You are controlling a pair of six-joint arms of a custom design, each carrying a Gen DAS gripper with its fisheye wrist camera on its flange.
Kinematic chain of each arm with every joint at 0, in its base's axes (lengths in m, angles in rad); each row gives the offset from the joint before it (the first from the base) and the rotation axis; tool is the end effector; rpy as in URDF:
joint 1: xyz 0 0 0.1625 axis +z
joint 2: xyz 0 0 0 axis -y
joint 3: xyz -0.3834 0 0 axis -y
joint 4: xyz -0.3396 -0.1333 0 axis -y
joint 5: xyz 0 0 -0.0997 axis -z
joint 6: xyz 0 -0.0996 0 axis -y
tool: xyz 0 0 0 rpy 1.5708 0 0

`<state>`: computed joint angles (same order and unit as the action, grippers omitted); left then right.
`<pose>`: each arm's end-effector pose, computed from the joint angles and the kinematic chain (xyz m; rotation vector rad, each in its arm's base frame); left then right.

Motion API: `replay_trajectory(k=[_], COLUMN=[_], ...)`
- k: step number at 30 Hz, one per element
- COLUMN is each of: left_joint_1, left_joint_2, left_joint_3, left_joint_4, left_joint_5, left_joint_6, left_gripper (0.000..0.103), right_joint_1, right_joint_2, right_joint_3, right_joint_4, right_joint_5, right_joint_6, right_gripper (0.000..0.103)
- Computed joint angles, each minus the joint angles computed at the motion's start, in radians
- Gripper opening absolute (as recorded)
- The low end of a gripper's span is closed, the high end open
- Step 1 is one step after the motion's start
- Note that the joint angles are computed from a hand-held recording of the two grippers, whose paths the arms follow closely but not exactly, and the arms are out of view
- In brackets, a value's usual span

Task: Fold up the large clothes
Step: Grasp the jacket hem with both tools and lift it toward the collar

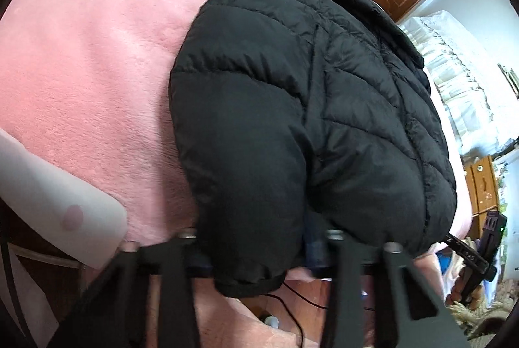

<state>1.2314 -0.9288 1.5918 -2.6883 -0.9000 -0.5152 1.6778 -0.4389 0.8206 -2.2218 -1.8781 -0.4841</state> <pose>-0.0227 -0.6506 0.2342 -0.4314 2.5386 -0.9109 0.1863 -0.7681 0.1339 0.7530 -2.6731 0.2889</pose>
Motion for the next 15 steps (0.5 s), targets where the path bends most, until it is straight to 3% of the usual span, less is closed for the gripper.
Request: replay_trajectory(k=[1, 4, 8, 11, 15], left_joint_1=[-0.001, -0.009, -0.023, -0.039, -0.057], left_joint_2=[-0.001, -0.009, -0.048, -0.081, -0.081], left_joint_3=[-0.009, -0.029, -0.011, 0.004, -0.058], left_joint_4=[0.016, 0.043, -0.038, -0.125, -0.164], left_joint_5=[-0.012, -0.033, -0.104, -0.136, -0.145], left_joint_6=[-0.008, -0.040, -0.063, -0.074, -0.066], left_gripper=[0.016, 0.009, 0.007, 0.007, 0.007], right_joint_1=[0.005, 0.014, 0.020, 0.028, 0.044], right_joint_2=[-0.008, -0.038, -0.082, -0.106, -0.066], right_joint_3=[0.013, 0.050, 0.065, 0.051, -0.087], right_joint_4=[-0.013, -0.041, -0.059, -0.093, -0.089], right_joint_5=[-0.005, 0.006, 0.058, 0.146, 0.230], right_joint_6=[-0.023, -0.072, -0.099, -0.087, -0.063], right_gripper=[0.009, 0.005, 0.004, 0.004, 0.004])
